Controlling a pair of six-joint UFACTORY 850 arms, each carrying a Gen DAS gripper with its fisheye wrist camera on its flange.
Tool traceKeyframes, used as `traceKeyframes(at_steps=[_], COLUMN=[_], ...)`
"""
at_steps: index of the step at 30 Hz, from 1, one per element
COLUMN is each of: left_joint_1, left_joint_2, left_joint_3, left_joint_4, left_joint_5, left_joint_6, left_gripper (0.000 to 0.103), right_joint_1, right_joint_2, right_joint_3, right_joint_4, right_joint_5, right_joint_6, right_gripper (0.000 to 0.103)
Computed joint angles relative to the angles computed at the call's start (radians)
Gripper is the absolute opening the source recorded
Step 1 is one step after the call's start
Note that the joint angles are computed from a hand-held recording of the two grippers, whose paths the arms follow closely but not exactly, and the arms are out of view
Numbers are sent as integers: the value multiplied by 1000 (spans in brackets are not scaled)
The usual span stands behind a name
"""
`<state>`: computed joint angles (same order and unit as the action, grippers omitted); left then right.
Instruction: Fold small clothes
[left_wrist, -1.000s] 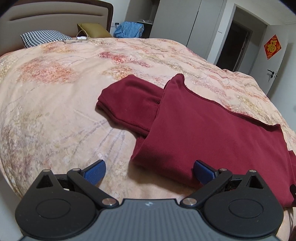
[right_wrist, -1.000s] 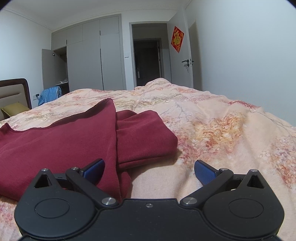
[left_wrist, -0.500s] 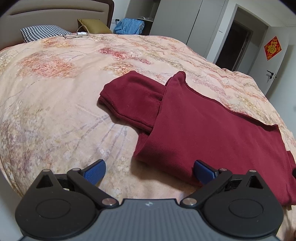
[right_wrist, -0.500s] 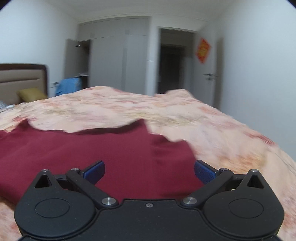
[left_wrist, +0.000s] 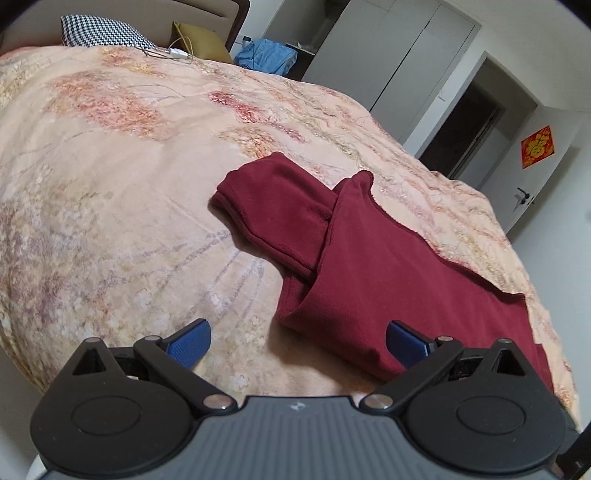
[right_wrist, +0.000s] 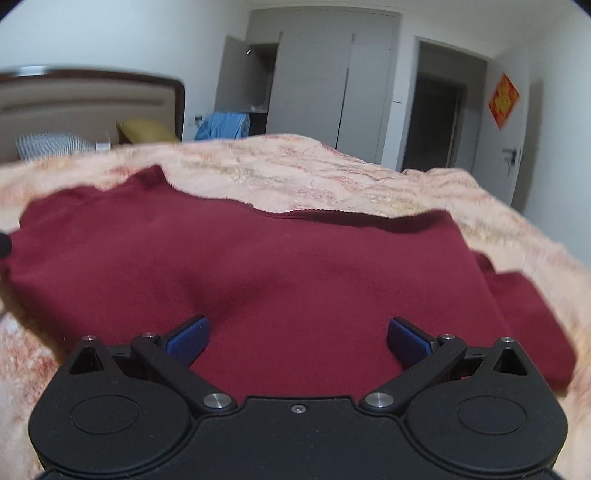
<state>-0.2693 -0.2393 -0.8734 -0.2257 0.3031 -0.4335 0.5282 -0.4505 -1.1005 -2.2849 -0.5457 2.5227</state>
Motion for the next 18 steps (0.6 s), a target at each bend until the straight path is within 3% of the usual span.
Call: traceKeyframes(at_steps=[3, 14, 18], left_joint_1=[-3, -58, -67], left_joint_2=[-1, -30, -38], left_joint_3=[4, -40, -49], left_joint_4=[0, -432, -504], left_joint_5=[4, -16, -11], left_joint_6=[-11, 438, 516], left_gripper=[103, 103, 103], right_joint_1=[5, 0, 0], right_joint_2=[-1, 1, 1], right_joint_3=[6, 31, 34], right_joint_4=[-13, -102, -107], right_joint_5=[-15, -44, -49], right_joint_6=[16, 122, 128], right_gripper=[103, 103, 103])
